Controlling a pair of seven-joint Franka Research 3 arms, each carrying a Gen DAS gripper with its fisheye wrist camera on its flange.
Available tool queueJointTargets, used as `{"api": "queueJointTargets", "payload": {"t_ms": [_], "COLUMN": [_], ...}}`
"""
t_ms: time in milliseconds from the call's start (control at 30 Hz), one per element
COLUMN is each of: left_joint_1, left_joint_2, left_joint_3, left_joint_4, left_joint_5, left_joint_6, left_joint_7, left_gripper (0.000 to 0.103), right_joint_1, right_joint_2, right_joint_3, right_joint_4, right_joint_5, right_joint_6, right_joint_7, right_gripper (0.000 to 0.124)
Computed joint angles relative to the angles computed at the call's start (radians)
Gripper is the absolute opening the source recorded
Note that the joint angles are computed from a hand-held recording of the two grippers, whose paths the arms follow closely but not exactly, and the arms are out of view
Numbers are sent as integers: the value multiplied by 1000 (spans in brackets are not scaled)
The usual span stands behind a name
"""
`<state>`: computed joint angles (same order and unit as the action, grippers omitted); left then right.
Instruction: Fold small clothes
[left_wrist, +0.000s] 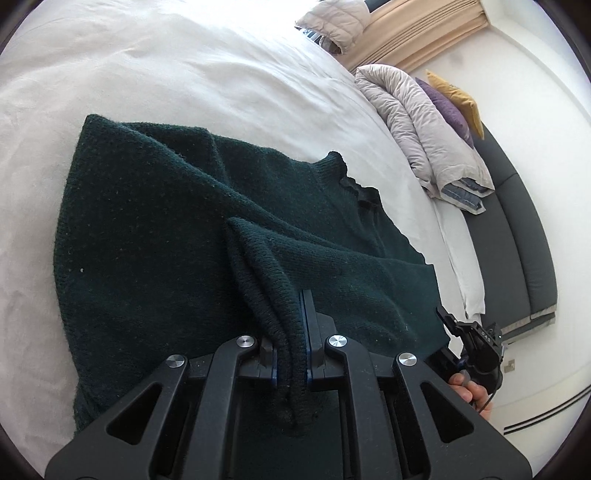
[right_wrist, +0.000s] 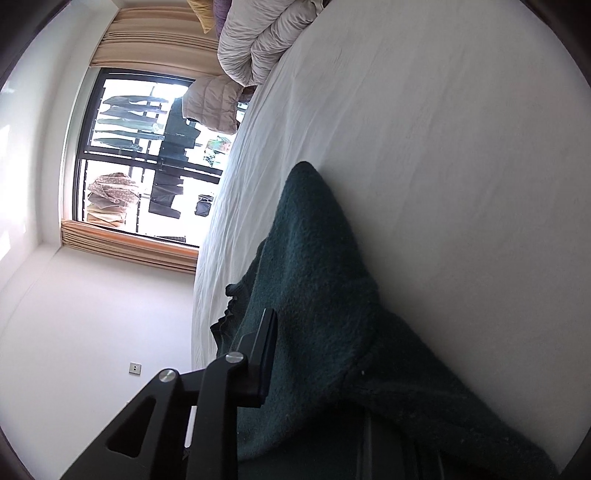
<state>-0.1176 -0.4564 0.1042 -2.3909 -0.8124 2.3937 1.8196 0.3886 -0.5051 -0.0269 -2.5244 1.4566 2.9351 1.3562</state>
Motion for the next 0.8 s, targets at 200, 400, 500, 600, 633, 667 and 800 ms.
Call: {"api": "queueJointTargets", "payload": {"t_ms": [200, 400, 500, 600, 633, 667, 800], "left_joint_1": [68, 125, 57, -8, -16, -27, -78], "left_joint_2": [-74, -192, -177, -114, -95, -80, -99], "left_joint_3": [-64, -163, -183, -177, -172, -167, -120], "left_joint_4": [12, -25, -6, 9, 11, 6, -50], "left_joint_5": [257, 556, 629, 668, 677, 671, 635], "left_joint_6": [-23, 53, 82, 85, 72, 73, 143], "left_joint_7": [-147, -331, -308, -308, -325, -346, -334], "left_gripper": [11, 11, 11, 11, 11, 11, 11], "right_joint_1": [-62, -91, -166, -279, -287, -283, -283], "right_joint_2": [-196, -269, -228, -226, -240, -258, -355], "right_joint_3": [51, 68, 122, 195, 195, 182, 151], "right_joint_4": [-154, -176, -115, -83, -99, -124, -235], "right_joint_5": [-220, -396, -559, -726, -736, -732, -750], "right_joint_6": [-4, 15, -63, -169, -169, -161, -156], "right_joint_7": [261, 395, 496, 662, 703, 731, 833], "right_gripper": [41, 44, 44, 44, 44, 44, 44]}}
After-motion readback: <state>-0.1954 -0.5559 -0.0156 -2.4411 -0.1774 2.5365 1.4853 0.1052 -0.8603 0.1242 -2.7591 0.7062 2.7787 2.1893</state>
